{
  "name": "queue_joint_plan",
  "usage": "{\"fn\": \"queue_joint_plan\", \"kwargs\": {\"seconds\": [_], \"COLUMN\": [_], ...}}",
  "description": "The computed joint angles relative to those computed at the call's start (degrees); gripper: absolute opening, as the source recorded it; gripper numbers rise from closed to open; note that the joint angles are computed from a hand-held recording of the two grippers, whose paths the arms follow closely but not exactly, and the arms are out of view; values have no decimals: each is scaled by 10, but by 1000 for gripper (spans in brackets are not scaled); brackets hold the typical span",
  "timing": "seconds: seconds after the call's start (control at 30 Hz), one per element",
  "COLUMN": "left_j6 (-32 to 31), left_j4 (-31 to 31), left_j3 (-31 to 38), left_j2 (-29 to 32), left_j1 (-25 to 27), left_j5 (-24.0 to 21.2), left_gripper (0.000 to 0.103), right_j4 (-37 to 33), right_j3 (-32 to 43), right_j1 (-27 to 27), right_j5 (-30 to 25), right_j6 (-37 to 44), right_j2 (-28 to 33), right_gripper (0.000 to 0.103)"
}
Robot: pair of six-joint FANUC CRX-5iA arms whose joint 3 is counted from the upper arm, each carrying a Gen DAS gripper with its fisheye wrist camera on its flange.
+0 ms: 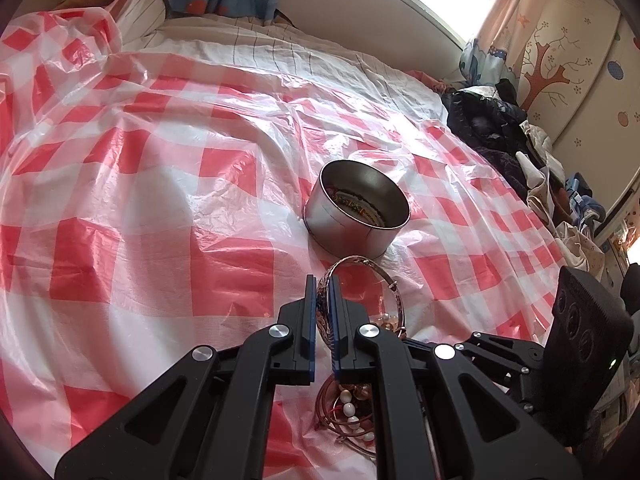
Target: Organize jewelry
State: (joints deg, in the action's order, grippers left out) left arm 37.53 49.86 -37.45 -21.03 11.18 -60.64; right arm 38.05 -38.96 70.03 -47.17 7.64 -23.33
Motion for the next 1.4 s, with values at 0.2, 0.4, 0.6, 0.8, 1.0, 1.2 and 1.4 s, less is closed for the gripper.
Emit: {"fn": "queue_joint_plan", "kwargs": {"seconds": [0.2,0.4,0.6,0.8,1.0,1.2,1.4], "left_j6": [-1,0,-3,-11,-21,-2,32], "left_j4": [-4,-20,-37,-36,-8,-13,-19], "left_j3": [0,2,3,-1,-6,6,40], "left_j2": [-3,-11,-21,-29,-32,-25,15], "left_j1": [-1,-10,-18,-24,-34,-44,-96], "left_j5": [3,19,40,53,61,77,126], "left_gripper": [5,5,5,5,5,5,5], "right_j4": [20,88,159,230,258,282,292], "right_j3": [-15,-75,-112,-131,-136,-135,-113], "right_j1": [1,-29,-57,-71,-76,-101,-133], "right_j5": [11,103,147,139,123,127,132], "right_j6": [-19,-113,-200,-267,-285,-301,-276], "right_j2": [-11,-77,-117,-138,-151,-161,-142], "right_gripper": [14,14,14,14,14,14,14]}}
